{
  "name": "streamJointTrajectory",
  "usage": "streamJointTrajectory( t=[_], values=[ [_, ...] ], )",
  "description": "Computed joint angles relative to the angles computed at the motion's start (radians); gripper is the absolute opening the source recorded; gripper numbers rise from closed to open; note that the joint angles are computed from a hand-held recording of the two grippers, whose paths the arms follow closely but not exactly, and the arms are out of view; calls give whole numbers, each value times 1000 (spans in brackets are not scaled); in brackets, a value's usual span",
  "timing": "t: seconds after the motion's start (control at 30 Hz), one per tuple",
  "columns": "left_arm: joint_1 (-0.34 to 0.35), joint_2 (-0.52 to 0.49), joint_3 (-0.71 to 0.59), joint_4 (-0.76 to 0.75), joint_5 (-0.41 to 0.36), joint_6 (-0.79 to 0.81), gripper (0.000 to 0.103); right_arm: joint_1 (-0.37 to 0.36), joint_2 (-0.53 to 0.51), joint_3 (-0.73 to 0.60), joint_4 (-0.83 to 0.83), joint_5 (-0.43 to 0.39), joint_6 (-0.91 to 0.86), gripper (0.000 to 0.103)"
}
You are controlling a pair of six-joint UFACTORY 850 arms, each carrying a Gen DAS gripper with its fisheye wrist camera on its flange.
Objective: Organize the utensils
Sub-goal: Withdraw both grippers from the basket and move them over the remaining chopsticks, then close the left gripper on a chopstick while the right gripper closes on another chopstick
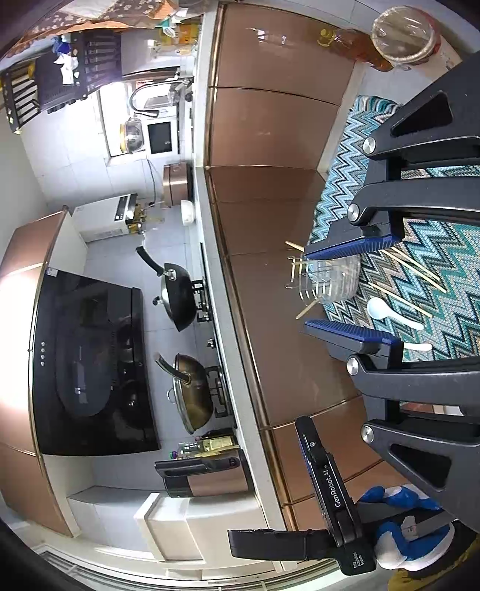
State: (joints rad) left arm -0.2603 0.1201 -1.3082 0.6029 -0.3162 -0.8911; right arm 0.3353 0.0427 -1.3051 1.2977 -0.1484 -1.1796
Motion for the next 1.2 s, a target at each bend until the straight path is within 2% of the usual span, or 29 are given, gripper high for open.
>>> streamJointTrajectory(
  t=[0.23, 0.37, 0.5, 0.6, 0.73, 0.97, 1.2],
  values=[
    [15, -13, 13, -170, 18, 154, 42, 2, -15, 3, -139, -18, 144, 35],
    [38, -52, -2, -441, 16, 417, 42, 3, -51, -16, -296, -42, 307, 35],
    [67, -122, -34, -733, -30, 686, 42, -7, -115, -56, -440, -97, 476, 35],
    [85, -187, -70, -832, -76, 773, 42, -16, -179, -98, -553, -147, 605, 35],
    [113, -284, -129, -976, -147, 905, 41, -34, -261, -149, -599, -209, 685, 35],
    [135, -465, -276, -1078, -257, 1009, 41, -72, -464, -340, -593, -384, 771, 34],
    [145, -635, -425, -1037, -354, 953, 34, -81, -683, -591, -683, -536, 916, 31]
  ],
)
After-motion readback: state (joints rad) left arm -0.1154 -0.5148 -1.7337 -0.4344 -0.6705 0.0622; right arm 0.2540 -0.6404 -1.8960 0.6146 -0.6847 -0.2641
